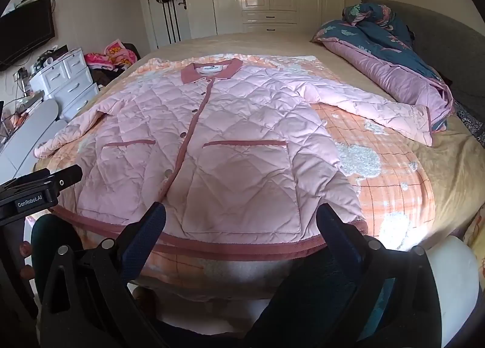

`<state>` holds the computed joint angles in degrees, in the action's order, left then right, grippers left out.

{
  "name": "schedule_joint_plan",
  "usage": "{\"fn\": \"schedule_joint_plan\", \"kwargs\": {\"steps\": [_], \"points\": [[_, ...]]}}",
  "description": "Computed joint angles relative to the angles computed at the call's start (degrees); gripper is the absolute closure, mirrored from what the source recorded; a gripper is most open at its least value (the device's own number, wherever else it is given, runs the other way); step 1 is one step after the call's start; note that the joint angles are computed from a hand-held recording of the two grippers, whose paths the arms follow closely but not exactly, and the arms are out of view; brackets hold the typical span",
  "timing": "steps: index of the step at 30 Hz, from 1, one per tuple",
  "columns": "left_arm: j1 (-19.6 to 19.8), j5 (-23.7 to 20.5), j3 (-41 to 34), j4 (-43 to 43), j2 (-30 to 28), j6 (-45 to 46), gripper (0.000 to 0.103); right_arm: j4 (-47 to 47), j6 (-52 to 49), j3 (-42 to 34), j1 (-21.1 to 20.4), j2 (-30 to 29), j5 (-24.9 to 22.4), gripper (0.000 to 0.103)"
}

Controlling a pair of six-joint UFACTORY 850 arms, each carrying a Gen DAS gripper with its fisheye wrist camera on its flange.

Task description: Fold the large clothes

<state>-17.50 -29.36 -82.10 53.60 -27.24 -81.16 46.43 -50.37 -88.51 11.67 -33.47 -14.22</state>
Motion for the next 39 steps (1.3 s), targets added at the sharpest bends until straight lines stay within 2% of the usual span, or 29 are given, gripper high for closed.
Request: {"fn": "schedule_joint_plan", "kwargs": {"steps": [12,15,39], "points": [[0.01,0.12,-0.36,-0.70,-0.19,0.24,0.008,5.61,-5.24,0.68,0.25,-0.02,0.58,0.004],[0.36,0.94,0.45,-0.48,0.24,0.06,0.008,2.11,-1.81,0.21,0.31,0.19,0.16,0.004],[0.84,1.26,0.94,-0.90,0.82,0.81,0.008,3.41,-2.89,0.41,0.22,0.58,-0.66,0.004]]}}
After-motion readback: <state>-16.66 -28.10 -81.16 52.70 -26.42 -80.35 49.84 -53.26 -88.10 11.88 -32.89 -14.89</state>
